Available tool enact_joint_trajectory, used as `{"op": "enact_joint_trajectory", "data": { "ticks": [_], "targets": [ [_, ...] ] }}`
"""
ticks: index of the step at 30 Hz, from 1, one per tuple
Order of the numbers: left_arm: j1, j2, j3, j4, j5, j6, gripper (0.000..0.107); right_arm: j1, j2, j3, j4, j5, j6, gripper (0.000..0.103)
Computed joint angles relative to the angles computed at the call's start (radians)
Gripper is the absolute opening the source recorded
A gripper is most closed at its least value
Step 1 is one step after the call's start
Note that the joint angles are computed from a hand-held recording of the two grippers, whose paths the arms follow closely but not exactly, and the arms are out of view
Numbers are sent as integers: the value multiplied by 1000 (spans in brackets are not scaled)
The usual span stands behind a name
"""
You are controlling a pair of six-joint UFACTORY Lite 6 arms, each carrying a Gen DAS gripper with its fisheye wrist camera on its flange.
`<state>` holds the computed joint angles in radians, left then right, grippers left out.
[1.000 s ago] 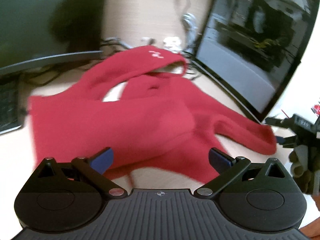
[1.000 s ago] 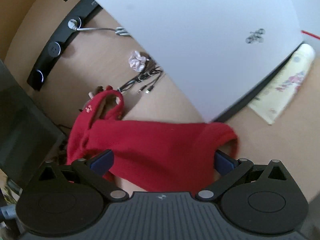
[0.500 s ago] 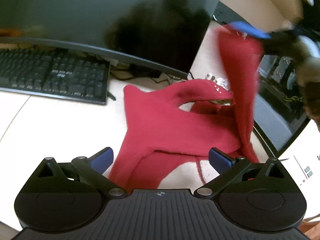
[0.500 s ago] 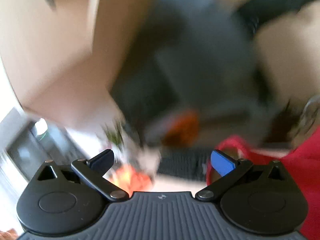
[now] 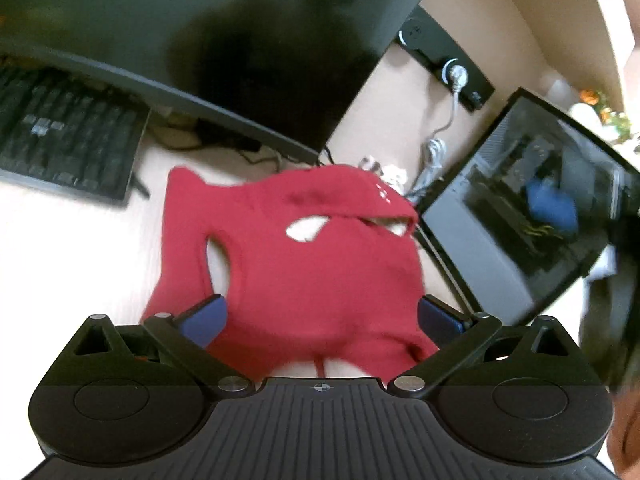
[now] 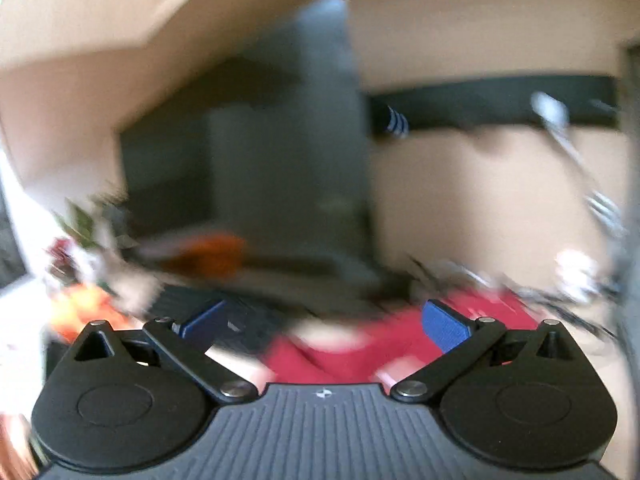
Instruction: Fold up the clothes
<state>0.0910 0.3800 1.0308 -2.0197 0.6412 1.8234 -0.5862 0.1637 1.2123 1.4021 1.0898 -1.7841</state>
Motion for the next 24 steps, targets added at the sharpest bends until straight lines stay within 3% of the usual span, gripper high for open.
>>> {"op": "enact_joint_trajectory", "data": {
  "ticks": [4,9,12,15,18,21,24],
  "targets": [
    [-29,160,198,100,-23,-121,103,-85,-3,-278,-51,-146,-221,103],
    [-28,373,475,302,65,-378,103,-98,117,-362,-108,-187,-163,103],
    [-17,309,417,86,38,-226,103,-54,105,-437,-16,-257,-236,103],
    [29,163,311,-192,-124,49,103,25,37,-521,67,-374,-345,103],
    [79,191,350,-147,-216,37,103,111,-41,-609,187,-500,-501,103],
    [151,138,271,27,-118,-81,103,143,-54,-621,229,-537,-533,103],
    [196,137,228,203,109,-216,103,123,14,-507,55,-497,-363,103]
  ]
}}
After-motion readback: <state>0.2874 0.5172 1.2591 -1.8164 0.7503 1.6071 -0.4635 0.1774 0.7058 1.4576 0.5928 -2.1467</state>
